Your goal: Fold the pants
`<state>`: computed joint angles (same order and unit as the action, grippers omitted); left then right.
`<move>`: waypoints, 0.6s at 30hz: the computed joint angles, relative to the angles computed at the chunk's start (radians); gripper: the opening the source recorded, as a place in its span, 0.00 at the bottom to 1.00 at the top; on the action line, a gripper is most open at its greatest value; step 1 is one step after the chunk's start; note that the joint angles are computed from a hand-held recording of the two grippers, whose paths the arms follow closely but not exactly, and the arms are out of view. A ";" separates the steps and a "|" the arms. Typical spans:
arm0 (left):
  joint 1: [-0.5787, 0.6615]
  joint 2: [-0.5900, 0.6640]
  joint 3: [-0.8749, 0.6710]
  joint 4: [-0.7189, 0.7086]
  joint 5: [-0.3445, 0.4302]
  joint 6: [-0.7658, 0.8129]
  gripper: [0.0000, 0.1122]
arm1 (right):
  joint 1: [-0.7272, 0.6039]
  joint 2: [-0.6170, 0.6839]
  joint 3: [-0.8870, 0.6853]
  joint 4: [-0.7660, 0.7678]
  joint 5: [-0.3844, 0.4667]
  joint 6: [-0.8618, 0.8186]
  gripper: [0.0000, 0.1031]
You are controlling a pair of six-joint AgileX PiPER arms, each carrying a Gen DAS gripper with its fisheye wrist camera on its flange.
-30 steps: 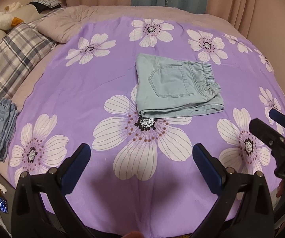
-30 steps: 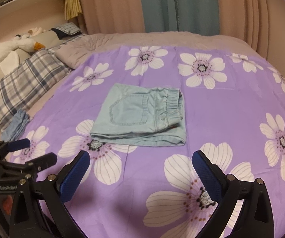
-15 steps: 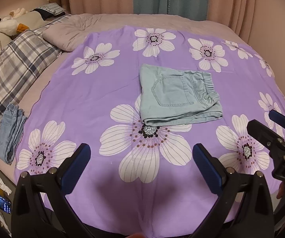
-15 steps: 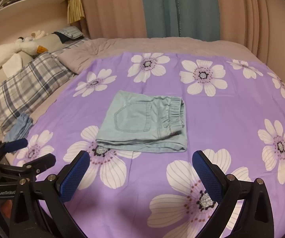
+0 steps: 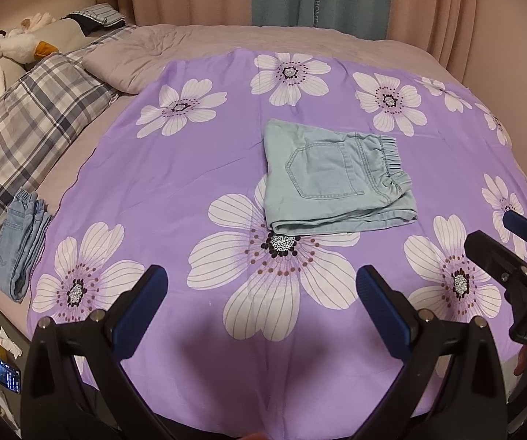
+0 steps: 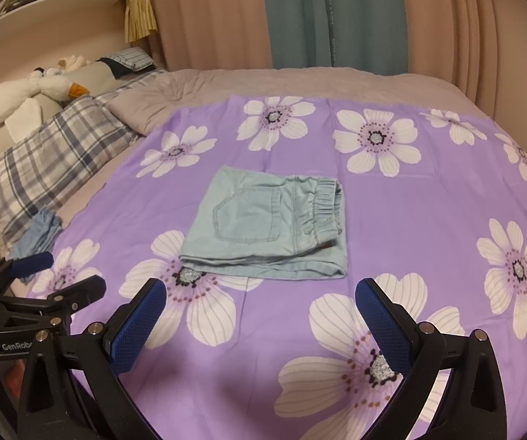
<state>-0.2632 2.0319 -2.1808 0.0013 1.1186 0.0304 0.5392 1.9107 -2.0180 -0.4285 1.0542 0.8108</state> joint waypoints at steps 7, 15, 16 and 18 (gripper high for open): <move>0.004 0.007 -0.013 -0.008 0.008 0.007 0.92 | 0.000 0.001 -0.004 0.002 0.004 -0.001 0.99; 0.004 0.018 -0.033 -0.014 0.021 0.010 0.92 | 0.004 -0.006 0.008 -0.001 0.002 0.008 0.99; 0.003 0.021 -0.037 -0.013 0.022 0.011 0.92 | 0.003 -0.007 0.013 0.000 -0.002 0.007 0.99; 0.002 0.023 -0.036 -0.013 0.020 0.012 0.92 | 0.004 -0.008 0.013 -0.001 -0.001 0.008 0.99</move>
<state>-0.2614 2.0551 -2.2173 -0.0112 1.1387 0.0429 0.5433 1.9031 -2.0052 -0.4293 1.0532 0.8187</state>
